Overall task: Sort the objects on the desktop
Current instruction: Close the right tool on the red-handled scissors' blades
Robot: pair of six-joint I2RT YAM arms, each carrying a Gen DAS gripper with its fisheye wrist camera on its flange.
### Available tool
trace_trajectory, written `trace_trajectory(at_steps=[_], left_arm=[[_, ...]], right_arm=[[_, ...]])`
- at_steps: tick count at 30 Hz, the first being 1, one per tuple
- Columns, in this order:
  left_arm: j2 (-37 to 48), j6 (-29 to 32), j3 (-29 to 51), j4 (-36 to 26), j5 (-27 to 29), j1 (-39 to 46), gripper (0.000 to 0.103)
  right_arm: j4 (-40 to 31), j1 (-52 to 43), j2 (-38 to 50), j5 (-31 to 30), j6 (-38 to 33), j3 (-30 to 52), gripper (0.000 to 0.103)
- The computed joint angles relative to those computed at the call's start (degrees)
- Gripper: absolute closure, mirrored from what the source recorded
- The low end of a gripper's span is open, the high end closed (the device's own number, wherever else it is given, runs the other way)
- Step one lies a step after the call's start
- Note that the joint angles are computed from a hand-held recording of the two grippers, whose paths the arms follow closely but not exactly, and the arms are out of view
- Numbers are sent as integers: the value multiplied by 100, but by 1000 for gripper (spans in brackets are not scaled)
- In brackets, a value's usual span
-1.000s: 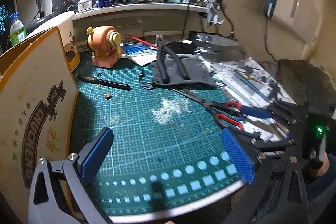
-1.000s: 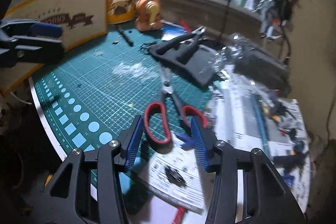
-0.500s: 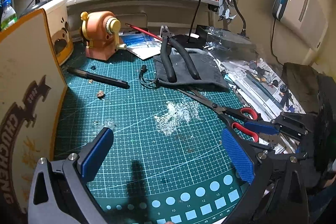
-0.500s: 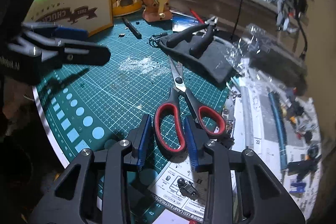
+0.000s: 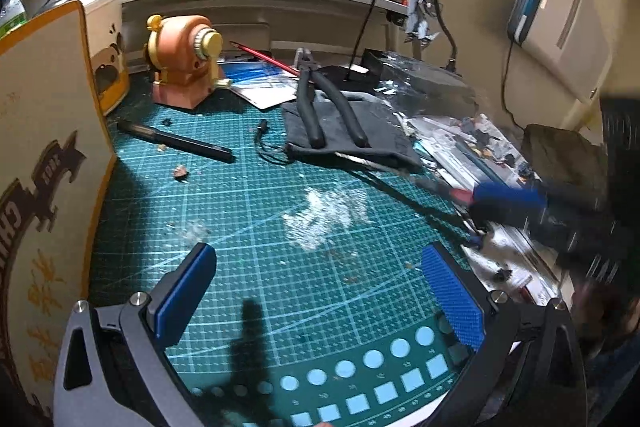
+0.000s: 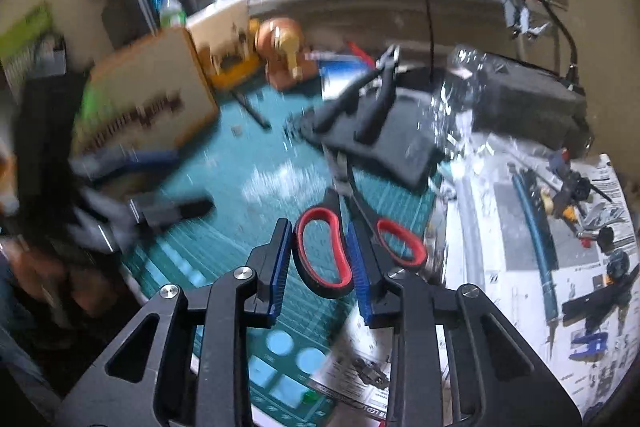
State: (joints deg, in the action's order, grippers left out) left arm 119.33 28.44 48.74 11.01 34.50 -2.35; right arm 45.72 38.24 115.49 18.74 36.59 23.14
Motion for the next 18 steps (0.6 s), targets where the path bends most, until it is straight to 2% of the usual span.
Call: trace_trajectory(at_steps=[1, 2, 3, 5, 6, 10, 11, 13, 18], left_arm=[[-27, -18, -80, 74, 63, -15, 0], [-38, -17, -114, 74, 152, -16, 0], [-31, -4, -101, -26, 255, -19, 0], [1, 38, -58, -213, 362, -30, 0], [16, 69, -45, -252, 331, -31, 0], [126, 165, 170, -538, 183, 13, 0], [155, 166, 224, -605, 187, 34, 0], [145, 148, 228, -646, 233, 14, 0], [114, 314, 110, -702, 191, -104, 0]], right_arm=[[-129, -93, -241, -93, -14, -37, 78], [-246, -194, -490, -209, -32, -77, 98], [-300, -331, -751, -404, -60, -143, 102], [-777, -571, -1164, -671, -54, -41, 102], [-1577, -585, -1301, -601, -229, 278, 102], [-3434, -20, -929, 433, -657, 1160, 98], [-3545, 60, -764, 535, -730, 1234, 91], [-3525, 49, -463, 526, -824, 1257, 86], [-2733, -330, 129, 110, -1230, 956, 86]])
